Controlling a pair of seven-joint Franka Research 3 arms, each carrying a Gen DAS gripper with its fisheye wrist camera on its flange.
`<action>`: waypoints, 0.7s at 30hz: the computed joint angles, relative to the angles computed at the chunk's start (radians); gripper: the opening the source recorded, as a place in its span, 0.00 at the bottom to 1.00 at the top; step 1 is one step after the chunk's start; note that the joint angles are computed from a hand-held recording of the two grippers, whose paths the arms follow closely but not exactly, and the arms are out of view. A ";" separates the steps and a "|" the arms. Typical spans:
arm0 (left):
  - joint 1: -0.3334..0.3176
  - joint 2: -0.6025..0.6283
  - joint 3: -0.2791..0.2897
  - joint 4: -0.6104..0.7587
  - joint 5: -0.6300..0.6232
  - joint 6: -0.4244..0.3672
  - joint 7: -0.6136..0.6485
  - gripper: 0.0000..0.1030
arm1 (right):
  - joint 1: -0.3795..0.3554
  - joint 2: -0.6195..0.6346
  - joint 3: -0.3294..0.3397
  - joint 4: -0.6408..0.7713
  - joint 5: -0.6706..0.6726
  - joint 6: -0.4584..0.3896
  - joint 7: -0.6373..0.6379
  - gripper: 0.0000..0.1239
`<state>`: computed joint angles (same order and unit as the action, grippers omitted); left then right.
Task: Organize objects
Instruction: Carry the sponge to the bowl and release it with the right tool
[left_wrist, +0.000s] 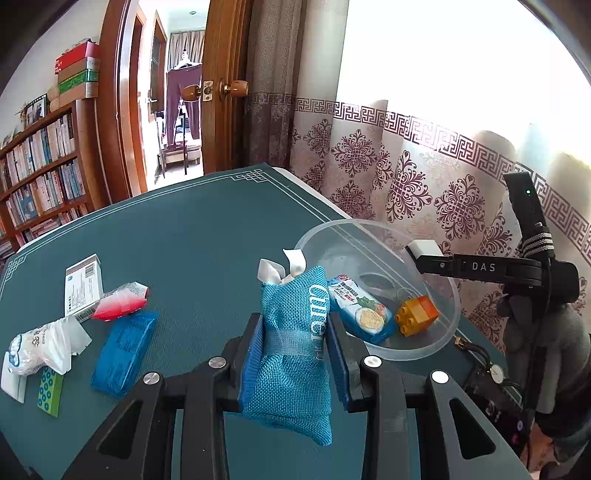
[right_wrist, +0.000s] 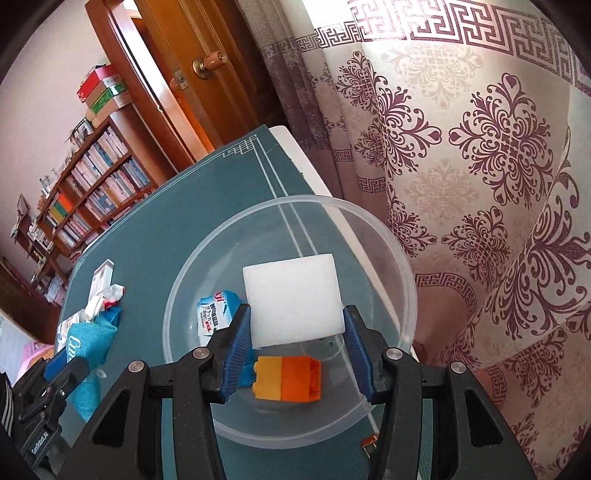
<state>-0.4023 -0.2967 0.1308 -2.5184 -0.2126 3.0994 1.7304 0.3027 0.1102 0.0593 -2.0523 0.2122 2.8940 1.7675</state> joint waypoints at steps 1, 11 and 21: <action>-0.002 0.006 0.000 0.007 0.000 -0.002 0.002 0.35 | -0.001 0.007 -0.002 0.006 -0.003 -0.005 0.001 0.41; -0.029 0.090 -0.015 0.105 -0.110 -0.028 0.090 0.35 | -0.012 0.003 -0.005 -0.008 0.007 0.010 -0.003 0.43; 0.008 0.181 -0.091 0.217 -0.293 -0.064 0.239 0.35 | -0.018 -0.018 -0.001 -0.036 0.041 0.042 -0.045 0.45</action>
<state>-0.3938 -0.1155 0.0396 -2.3011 -0.5055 3.0349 1.9690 0.2845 0.0925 0.0580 -2.0878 0.2528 2.9356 1.7227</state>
